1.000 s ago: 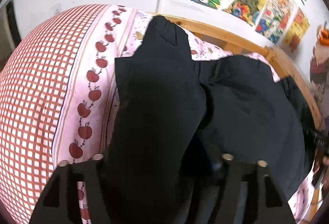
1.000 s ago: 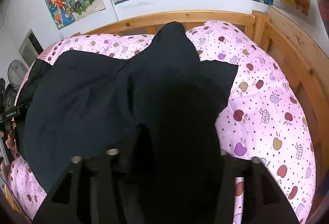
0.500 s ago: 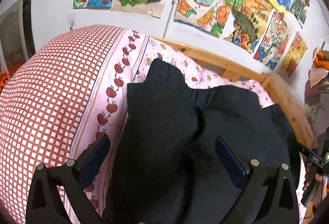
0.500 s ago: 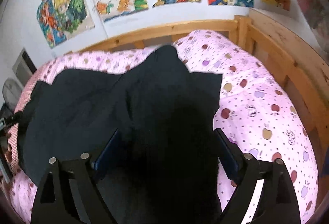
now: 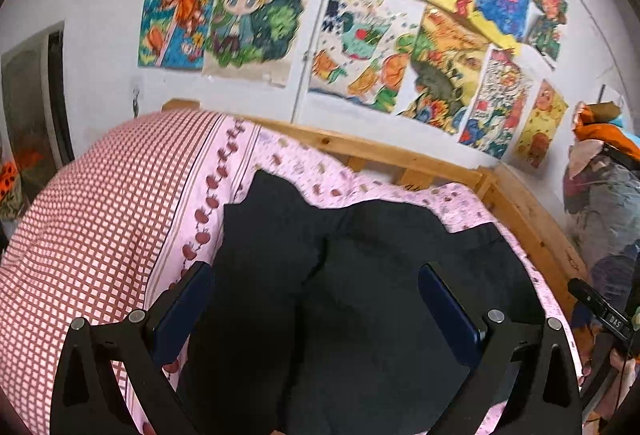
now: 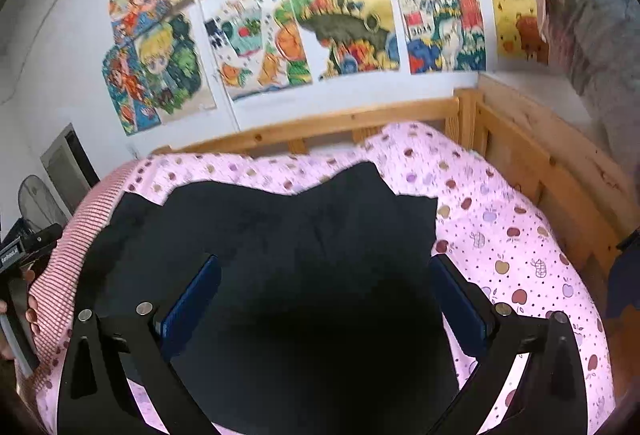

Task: Fold large clothes
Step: 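Open both grippers and pull them back from the folded jacket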

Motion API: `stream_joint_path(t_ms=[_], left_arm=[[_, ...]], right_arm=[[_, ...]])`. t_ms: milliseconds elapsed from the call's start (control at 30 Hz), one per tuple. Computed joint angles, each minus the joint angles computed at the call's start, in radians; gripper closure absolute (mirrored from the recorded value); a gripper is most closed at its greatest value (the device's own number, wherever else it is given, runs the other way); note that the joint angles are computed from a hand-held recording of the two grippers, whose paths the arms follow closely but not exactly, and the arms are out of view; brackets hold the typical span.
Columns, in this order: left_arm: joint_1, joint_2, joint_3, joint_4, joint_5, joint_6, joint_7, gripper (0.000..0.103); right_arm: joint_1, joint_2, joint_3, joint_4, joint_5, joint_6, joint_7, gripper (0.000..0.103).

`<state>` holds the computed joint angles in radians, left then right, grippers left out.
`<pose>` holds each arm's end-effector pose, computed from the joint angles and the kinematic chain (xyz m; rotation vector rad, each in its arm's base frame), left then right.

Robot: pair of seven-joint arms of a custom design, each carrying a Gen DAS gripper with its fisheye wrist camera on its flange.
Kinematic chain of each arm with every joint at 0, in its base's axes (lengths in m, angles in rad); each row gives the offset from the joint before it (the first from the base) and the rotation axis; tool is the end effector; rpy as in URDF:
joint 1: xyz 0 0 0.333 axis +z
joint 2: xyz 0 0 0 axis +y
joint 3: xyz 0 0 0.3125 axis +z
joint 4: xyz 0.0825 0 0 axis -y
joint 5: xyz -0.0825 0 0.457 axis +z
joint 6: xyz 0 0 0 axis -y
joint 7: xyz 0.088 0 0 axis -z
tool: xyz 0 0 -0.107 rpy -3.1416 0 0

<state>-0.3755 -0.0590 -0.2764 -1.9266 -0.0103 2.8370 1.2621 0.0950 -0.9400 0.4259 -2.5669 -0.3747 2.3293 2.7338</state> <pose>0.5254 -0.4055 0.6056 -1.4709 2.0872 -1.2760 0.3516 0.2193 0.5858 -1.2049 2.0673 -0.8849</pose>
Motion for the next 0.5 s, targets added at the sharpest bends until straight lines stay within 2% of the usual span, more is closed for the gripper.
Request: stream_joint_path(t_ms=[167, 300, 500], left_arm=[[-0.004, -0.074, -0.01, -0.039, 0.078, -0.015, -0.049, 0.0], [-0.021, -0.128, -0.009, -0.064, 0.093, -0.045, -0.039, 0.0], [-0.049, -0.2, -0.001, -0.12, 0.084, -0.033, -0.043, 0.0]], right_arm=[[0.006, -0.009, 0.027, 0.041, -0.009, -0.048, 0.008, 0.002], [0.042, -0.004, 0.03, 0.072, 0.006, -0.102, -0.015, 0.002], [0.07, -0.023, 0.071, 0.119, -0.016, -0.169, -0.025, 0.002]])
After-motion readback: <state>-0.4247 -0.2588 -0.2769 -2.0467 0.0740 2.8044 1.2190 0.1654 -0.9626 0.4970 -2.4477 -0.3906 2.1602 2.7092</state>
